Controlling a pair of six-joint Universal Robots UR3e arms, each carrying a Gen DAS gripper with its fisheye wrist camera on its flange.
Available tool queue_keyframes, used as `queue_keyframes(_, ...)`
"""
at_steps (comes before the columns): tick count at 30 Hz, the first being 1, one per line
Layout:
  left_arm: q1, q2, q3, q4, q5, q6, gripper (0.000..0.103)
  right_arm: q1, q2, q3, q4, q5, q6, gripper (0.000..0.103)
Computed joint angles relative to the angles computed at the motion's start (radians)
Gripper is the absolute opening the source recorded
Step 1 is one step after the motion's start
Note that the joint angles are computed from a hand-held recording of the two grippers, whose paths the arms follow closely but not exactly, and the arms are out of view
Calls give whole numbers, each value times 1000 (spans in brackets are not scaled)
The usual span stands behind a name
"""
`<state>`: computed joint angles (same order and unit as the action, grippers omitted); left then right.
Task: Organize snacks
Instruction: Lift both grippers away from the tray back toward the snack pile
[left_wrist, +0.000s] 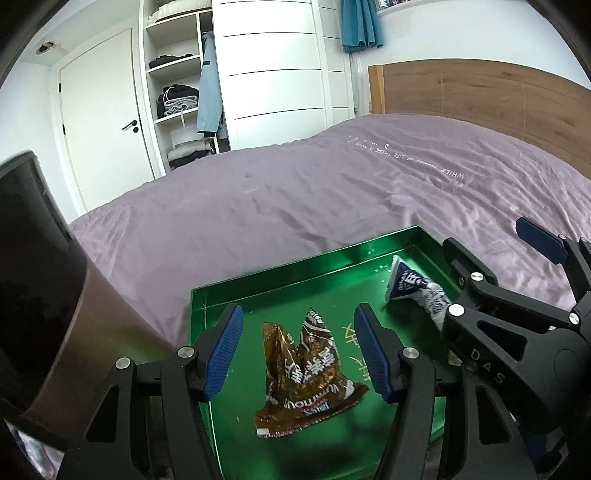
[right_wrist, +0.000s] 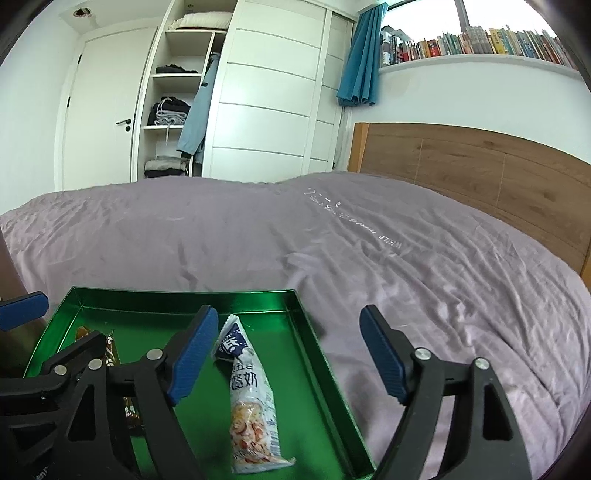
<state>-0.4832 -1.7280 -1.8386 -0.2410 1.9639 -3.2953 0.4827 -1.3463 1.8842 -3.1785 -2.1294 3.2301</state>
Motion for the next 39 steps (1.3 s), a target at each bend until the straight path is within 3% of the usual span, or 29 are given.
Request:
queue_keyframes(6,-61,61,20,-85,59,3,57,20,-91,-15,155,-27,45,103)
queue_keyframes(13,-122,182,56,-272,90,-43,57,51,-206,-57,364,-29,76,103)
queue_keyframes(20,-218,286,101,-441,169,-79,71,44,-326,-80,537,75,128,103)
queue_keyframes(31,-369,534,105,-700,258,-157,72,97,-571,2,752,122,306,103)
queue_keyframes(37,-459,726,147,-1016,403,-284,72,184,-707,-7,947,80,440,103)
queue_keyframes(39,-498,801,181,-1185,471,-361,72,295,-687,-67,1010,4,504,103)
